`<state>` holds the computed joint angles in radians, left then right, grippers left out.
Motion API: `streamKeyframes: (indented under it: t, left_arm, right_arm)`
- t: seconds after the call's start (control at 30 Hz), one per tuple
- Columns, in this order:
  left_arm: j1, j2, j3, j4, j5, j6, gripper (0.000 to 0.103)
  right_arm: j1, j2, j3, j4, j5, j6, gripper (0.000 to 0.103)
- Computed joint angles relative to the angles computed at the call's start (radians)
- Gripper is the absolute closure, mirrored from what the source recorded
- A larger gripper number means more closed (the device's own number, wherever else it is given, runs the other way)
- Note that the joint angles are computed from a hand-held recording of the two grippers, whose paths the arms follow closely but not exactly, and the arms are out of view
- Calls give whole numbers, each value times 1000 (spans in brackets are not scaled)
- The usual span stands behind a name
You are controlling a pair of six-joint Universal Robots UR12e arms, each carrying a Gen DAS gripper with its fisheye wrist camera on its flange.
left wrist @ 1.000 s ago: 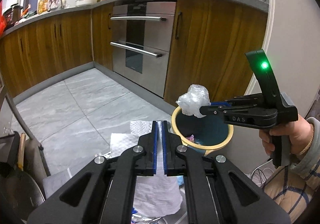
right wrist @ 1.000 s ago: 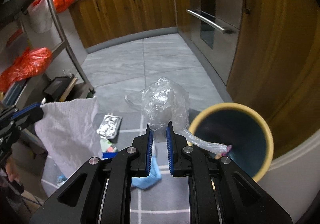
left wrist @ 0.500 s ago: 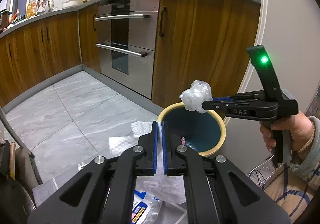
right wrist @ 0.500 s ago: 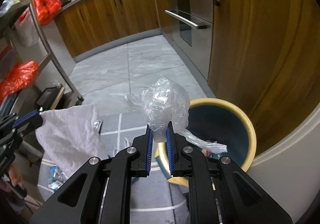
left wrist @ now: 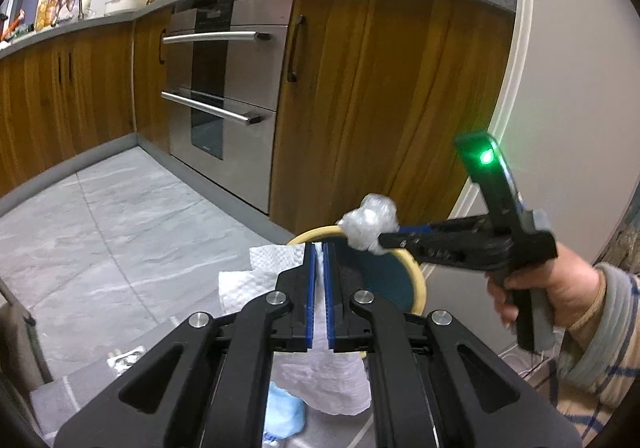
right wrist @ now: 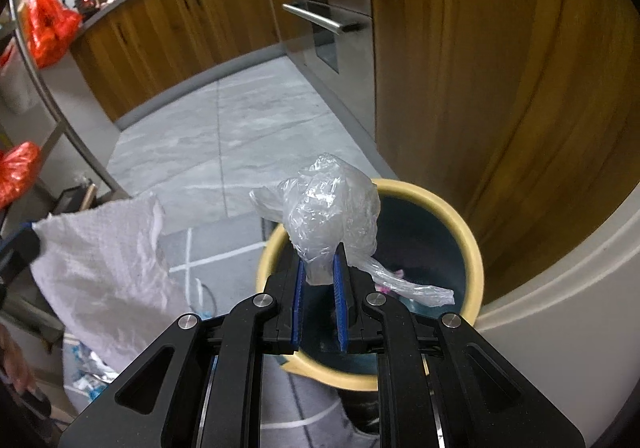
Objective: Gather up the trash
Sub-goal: 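Carry the clear bag and white tissue over the bin with both tools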
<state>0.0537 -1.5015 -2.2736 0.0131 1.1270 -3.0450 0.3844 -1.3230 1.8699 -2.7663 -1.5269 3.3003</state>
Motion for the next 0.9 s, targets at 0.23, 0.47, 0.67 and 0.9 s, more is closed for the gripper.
streamKeyframes:
  t: [0.23, 0.47, 0.67, 0.9]
  left_arm:
    - [-54, -78, 50, 36, 43, -51, 99]
    - [-99, -143, 99, 99, 100, -70, 99]
    - [-115, -203, 128, 107, 127, -108, 99]
    - [-135, -246, 137, 27, 150, -61, 99]
  right_arm:
    - [-5, 11, -5, 28, -24, 3, 88]
    - [-6, 27, -14, 62, -46, 16, 88]
    - [-24, 42, -26, 90, -25, 27, 88]
    - [-16, 80, -65, 152, -34, 7, 88]
